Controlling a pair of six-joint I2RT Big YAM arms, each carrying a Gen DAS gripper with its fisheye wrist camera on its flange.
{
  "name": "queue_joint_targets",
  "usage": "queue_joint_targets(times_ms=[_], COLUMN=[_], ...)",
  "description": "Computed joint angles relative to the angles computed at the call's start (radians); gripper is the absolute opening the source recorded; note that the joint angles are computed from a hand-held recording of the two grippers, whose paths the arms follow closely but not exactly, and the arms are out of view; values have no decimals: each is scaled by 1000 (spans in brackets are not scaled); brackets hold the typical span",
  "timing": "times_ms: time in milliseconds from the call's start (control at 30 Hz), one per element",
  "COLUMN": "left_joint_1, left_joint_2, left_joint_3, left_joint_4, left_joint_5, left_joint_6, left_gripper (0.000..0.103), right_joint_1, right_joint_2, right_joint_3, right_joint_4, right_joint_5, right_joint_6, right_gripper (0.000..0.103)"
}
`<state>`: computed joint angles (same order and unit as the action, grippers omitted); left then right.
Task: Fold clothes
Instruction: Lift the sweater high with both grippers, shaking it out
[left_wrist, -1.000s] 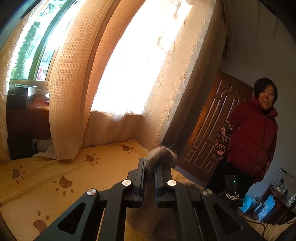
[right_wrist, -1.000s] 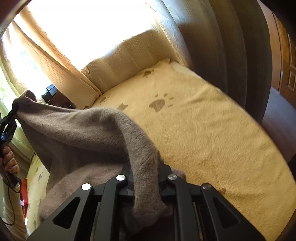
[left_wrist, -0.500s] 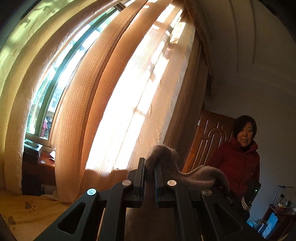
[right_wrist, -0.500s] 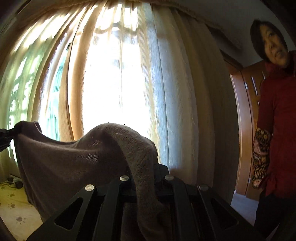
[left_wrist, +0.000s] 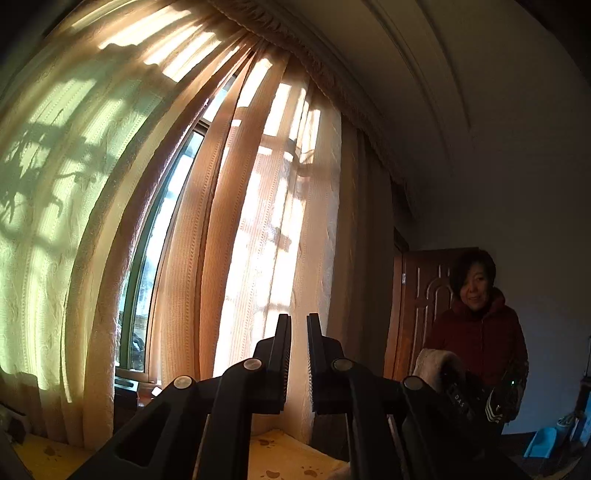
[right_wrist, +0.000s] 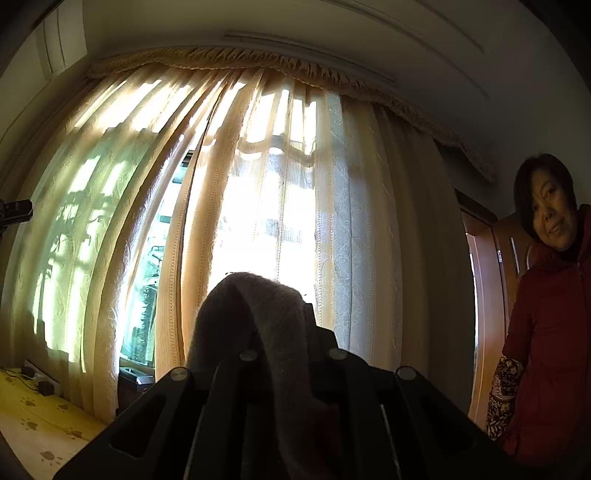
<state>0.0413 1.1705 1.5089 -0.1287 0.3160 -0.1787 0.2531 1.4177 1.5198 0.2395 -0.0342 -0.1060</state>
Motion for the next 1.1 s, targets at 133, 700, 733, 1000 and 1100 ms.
queue_joint_targets(times_ms=[133,700,733,1000,1100], left_joint_1=[-42,-188,-199,-248,-252], left_joint_2=[25,351,363,396,427], left_joint_3=[-74,-256,-239,-192,-173], left_joint_4=[-97,79,63,18,52], left_joint_5=[-10,331,345,328,344], left_joint_6=[140,-172,-170,-164,-247], left_gripper=[10,12,22,103,103], right_joint_1=[-9,10,11,-1,-11], right_joint_2=[7,29,31,38,39], right_joint_3=[-10,20,21,25,23], right_joint_4=[-32,-66,-67,-77,-76], right_joint_5=[3,13,15,13,9], right_joint_6=[10,-20,-20,-15,0], right_gripper=[9,10,10,10,10])
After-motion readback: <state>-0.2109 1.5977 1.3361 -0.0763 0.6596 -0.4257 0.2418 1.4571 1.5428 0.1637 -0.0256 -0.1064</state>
